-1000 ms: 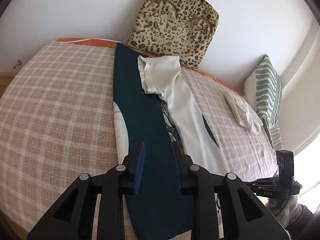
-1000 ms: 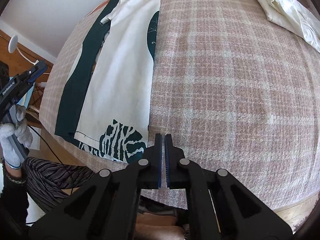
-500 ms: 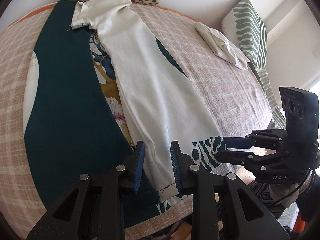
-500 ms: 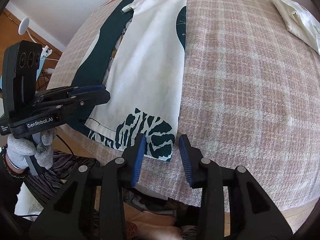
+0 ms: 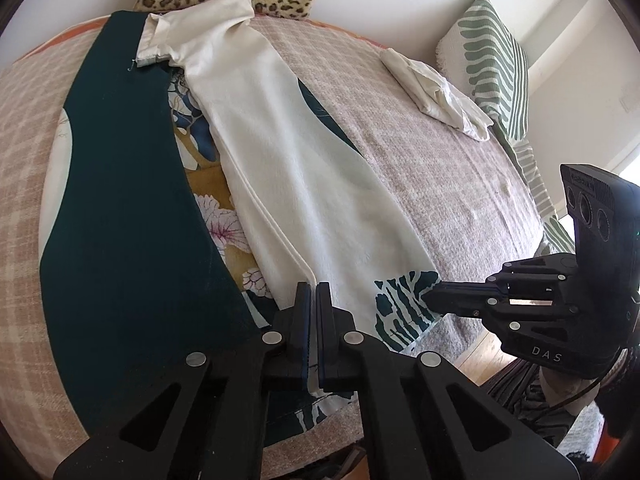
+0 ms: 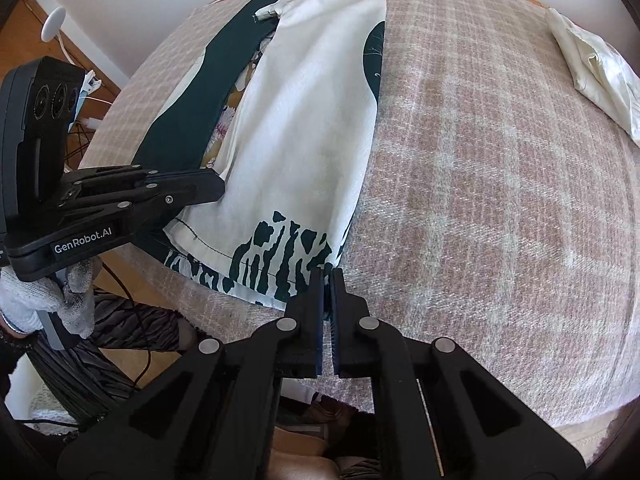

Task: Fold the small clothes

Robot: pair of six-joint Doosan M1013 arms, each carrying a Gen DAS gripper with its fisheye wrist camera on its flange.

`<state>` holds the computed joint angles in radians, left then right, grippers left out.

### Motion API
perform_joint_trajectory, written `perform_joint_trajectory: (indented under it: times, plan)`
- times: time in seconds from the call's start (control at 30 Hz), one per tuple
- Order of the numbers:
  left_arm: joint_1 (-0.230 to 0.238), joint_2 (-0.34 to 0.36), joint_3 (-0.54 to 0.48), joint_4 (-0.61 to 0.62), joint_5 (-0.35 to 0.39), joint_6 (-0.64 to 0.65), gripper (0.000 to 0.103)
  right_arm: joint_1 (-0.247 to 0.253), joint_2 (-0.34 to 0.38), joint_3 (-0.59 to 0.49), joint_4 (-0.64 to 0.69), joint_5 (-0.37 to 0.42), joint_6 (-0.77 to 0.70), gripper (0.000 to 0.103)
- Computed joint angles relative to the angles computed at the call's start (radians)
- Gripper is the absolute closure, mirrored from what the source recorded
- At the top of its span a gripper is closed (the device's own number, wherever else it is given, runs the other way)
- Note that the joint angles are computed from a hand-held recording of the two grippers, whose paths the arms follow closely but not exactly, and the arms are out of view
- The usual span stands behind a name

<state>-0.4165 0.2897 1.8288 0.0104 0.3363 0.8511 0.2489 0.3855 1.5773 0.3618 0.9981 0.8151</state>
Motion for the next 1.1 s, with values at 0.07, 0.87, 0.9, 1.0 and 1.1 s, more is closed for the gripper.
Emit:
perform_joint_trajectory:
  times: [0.07,0.87,0.9,1.0,1.1]
  plan:
    - [-0.003,-0.009,0.010,-0.037,-0.041,0.036,0.103,-0.022,-0.011,0.001,0.053,0.005,-0.021,0.100]
    - [0.045,-0.009,-0.065,0.083,0.017,0.000,0.074,-0.020,0.219,-0.475,0.159,0.053,0.092,0.070]
    - [0.064,-0.009,-0.073,0.072,0.019,0.005,0.065,-0.014,0.242,-0.511,0.160,0.061,0.092,0.070]
    - [0.119,-0.002,-0.105,0.148,0.011,-0.043,0.052,0.006,0.307,-0.610,0.151,0.090,0.116,0.070]
    - [0.186,0.028,-0.171,0.183,0.057,-0.023,0.045,0.024,0.371,-0.699,0.147,0.128,0.149,0.070]
